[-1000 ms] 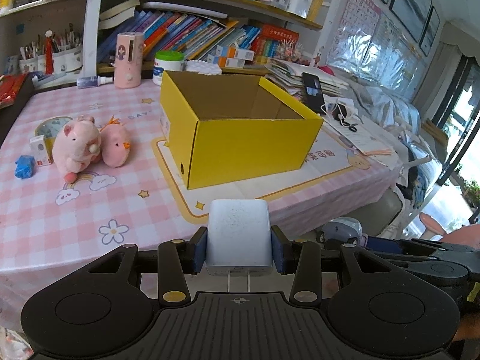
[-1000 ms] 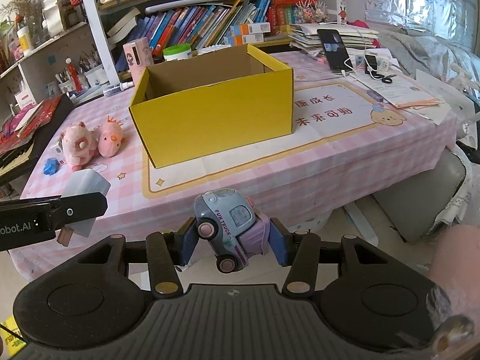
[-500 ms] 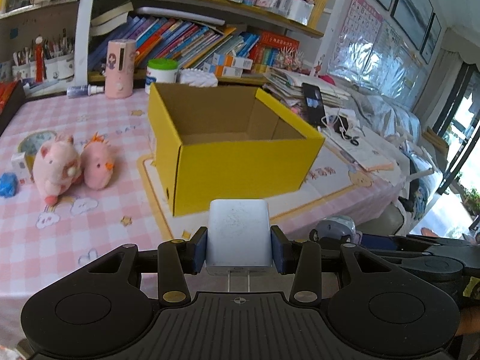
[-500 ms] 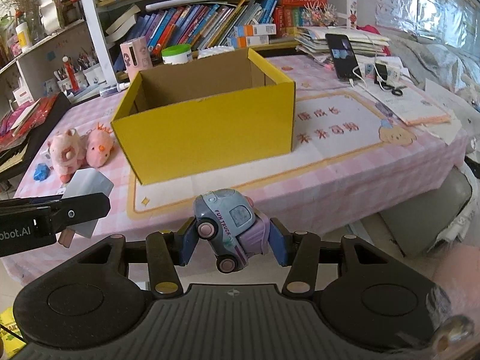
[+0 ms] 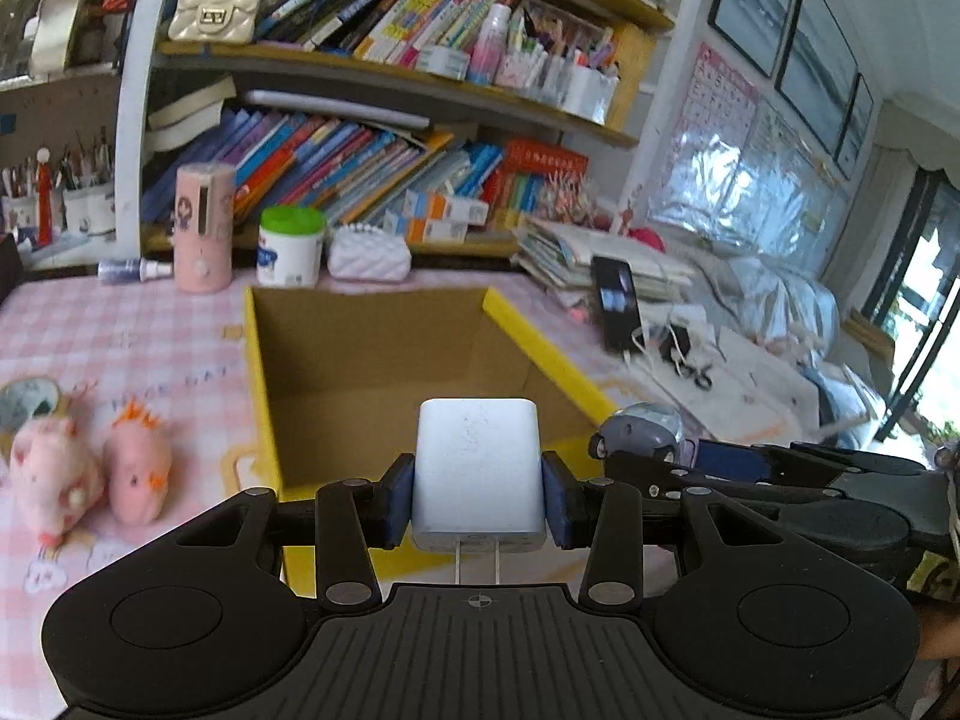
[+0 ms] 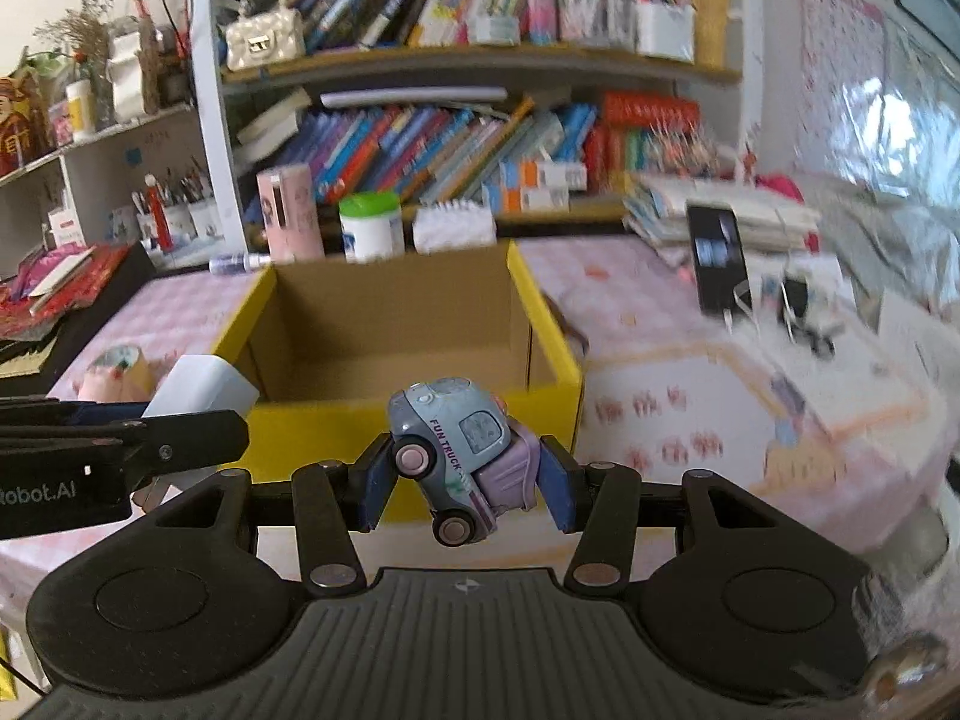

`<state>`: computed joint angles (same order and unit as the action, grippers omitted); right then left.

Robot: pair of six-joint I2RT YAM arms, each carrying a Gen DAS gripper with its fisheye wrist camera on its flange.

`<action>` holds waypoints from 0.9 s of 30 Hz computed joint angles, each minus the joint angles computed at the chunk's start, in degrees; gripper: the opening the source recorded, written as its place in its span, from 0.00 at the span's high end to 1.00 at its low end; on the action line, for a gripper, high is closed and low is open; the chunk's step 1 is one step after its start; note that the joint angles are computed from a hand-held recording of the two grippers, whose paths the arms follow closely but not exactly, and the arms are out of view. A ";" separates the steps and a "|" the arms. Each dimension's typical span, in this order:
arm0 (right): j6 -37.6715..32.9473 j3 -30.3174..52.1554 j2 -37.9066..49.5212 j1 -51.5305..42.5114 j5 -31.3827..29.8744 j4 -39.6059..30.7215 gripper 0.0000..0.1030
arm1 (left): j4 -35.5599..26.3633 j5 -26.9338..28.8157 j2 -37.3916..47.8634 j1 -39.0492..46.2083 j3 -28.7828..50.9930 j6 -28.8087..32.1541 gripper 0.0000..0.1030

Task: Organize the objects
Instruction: 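Carry the car and the plug over the yellow box with both grippers, then lower into the box and open both grippers, releasing car and plug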

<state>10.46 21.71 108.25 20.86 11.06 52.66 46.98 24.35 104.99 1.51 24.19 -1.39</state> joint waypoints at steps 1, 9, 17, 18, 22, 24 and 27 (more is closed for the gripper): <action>-1.46 1.20 0.35 -1.44 -1.51 -0.09 0.54 | -0.35 -1.02 0.21 -0.69 1.09 -0.68 0.60; -12.42 16.35 6.59 -9.36 -12.93 -7.11 0.54 | -7.26 -9.98 6.63 -4.55 14.16 -2.95 0.60; -28.24 39.26 19.29 -11.33 -19.02 -23.80 0.54 | -13.70 -13.35 16.58 -5.28 25.71 -4.72 0.60; -29.98 41.98 20.99 -11.27 -19.11 -26.16 0.54 | -14.54 -14.11 17.56 -5.42 26.79 -4.46 0.60; -36.98 51.44 26.64 -10.91 -19.91 -35.09 0.54 | -18.58 -16.55 20.53 -6.06 31.13 -3.10 0.60; -41.41 56.85 29.16 -10.73 -20.78 -41.76 0.54 | -20.93 -17.98 21.90 -6.53 33.53 -2.04 0.60; -47.76 64.67 32.95 -10.00 -19.12 -50.94 0.54 | -23.48 -19.97 23.54 -7.45 36.14 -0.87 0.60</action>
<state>-37.30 86.37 141.20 10.86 -8.06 1.72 23.49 4.38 128.53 -5.94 60.33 -2.25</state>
